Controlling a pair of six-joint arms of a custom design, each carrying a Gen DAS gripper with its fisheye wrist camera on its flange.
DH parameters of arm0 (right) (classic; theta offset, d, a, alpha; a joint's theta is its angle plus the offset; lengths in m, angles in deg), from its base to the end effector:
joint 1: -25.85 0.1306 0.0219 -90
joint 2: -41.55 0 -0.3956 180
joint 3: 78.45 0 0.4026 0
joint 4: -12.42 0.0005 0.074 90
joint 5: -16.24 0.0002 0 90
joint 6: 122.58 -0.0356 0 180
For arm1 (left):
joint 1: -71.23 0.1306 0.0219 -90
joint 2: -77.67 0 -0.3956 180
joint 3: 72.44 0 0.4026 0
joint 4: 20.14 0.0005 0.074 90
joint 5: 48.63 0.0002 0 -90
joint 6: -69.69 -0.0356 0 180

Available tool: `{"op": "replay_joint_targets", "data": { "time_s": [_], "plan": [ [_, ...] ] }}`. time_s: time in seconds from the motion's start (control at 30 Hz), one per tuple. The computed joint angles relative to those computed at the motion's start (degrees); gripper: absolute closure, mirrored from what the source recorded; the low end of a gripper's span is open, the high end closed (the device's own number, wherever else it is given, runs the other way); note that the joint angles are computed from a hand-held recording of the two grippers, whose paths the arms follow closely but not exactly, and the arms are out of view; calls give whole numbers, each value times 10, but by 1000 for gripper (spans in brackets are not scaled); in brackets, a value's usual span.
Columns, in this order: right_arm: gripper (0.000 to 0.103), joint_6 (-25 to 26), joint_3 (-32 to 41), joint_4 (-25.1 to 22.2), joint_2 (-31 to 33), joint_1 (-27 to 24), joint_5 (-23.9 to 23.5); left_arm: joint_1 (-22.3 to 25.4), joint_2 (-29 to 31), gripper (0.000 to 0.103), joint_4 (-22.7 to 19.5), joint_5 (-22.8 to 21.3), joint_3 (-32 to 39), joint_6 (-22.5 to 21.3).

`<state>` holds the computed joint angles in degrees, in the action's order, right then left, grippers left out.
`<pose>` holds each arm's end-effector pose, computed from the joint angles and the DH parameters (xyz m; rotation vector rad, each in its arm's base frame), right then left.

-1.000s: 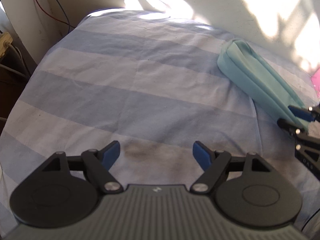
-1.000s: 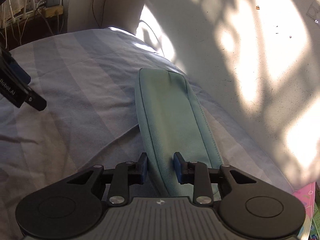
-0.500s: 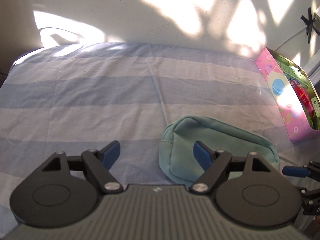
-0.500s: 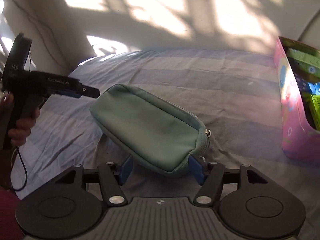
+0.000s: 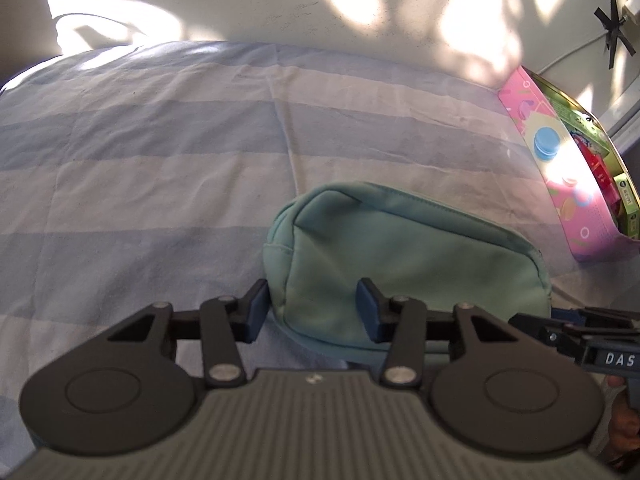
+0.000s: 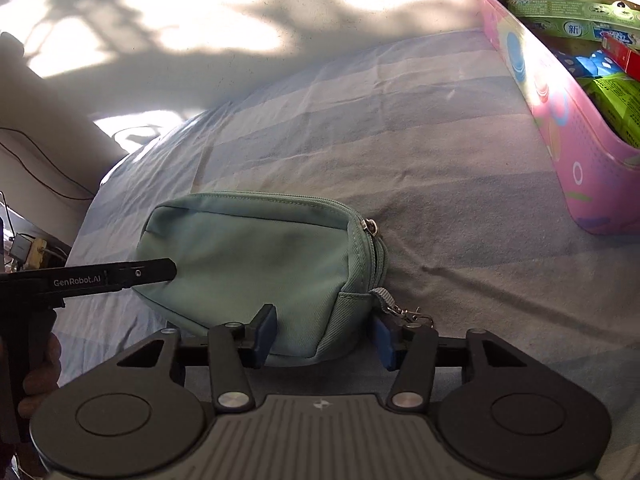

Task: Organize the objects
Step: 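Lift the teal pouch and carry it over the tin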

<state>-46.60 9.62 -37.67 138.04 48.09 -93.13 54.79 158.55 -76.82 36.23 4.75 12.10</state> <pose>0.4779 0.2076 0.3729 -0.3167 2.6308 0.6615 0.3987 -0.1148 0.4000 -0.3961 2.5990 -0.1801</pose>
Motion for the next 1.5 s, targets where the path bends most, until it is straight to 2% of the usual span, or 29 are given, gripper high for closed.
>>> {"op": "replay_joint_targets", "data": {
  "time_s": [0.17,0.33,0.47,0.73,1.0,1.27,1.5],
  "plan": [
    [62,45,0,-12,-3,-14,-14,-25,-6,54,-35,-21,6,34],
    [63,91,-8,-40,-16,-44,-41,-74,0,54,-60,-43,17,79],
    [63,138,-20,-69,-35,-81,-45,-119,26,54,-68,-45,43,102],
    [63,193,-45,-112,-69,-197,-51,-190,121,54,-52,-22,131,67],
    [64,216,-62,-120,-82,-301,-55,-231,223,54,-55,0,241,16],
    [64,249,-59,-125,-74,-357,-61,-252,291,54,-72,5,325,2],
    [64,278,-44,-130,-56,-394,-75,-262,326,54,-84,2,369,-1]
  ]
}}
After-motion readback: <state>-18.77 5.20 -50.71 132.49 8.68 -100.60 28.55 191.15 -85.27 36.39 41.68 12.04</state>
